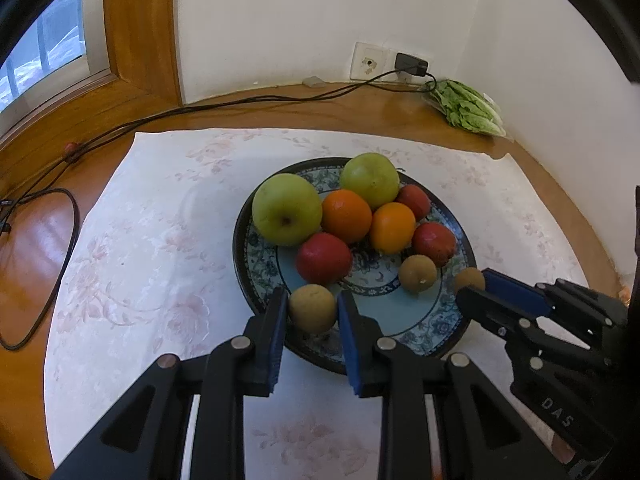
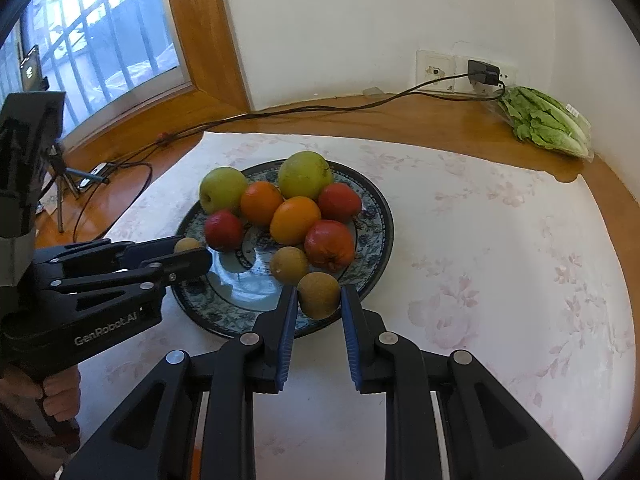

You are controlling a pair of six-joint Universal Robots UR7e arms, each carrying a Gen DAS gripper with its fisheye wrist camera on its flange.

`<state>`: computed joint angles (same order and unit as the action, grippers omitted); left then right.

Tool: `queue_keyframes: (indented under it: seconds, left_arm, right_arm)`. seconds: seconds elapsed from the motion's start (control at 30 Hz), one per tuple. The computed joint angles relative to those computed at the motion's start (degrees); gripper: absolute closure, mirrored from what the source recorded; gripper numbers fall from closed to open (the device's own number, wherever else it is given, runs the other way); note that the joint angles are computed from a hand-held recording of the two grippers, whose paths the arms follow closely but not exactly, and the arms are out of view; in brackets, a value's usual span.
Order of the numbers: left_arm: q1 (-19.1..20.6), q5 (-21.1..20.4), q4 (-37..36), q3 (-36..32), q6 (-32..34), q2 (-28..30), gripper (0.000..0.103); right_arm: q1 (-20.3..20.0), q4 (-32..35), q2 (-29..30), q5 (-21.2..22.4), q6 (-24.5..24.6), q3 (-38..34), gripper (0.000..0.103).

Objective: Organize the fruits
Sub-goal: 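Carry both brown kiwis with both tools over the plate, then lower both kiwis onto the plate and open both tools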

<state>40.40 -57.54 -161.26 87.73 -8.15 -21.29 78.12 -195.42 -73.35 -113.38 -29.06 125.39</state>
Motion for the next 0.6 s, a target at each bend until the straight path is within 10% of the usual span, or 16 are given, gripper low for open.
queue_keyframes:
  seconds: [0.6]
  left_arm:
    - [0.09, -0.66, -0.56, -0.15, 0.30, 0.28, 0.072]
  right_arm:
    - [-0.80, -1.86, -0.21, 1.09, 0.81, 0.72, 0.075]
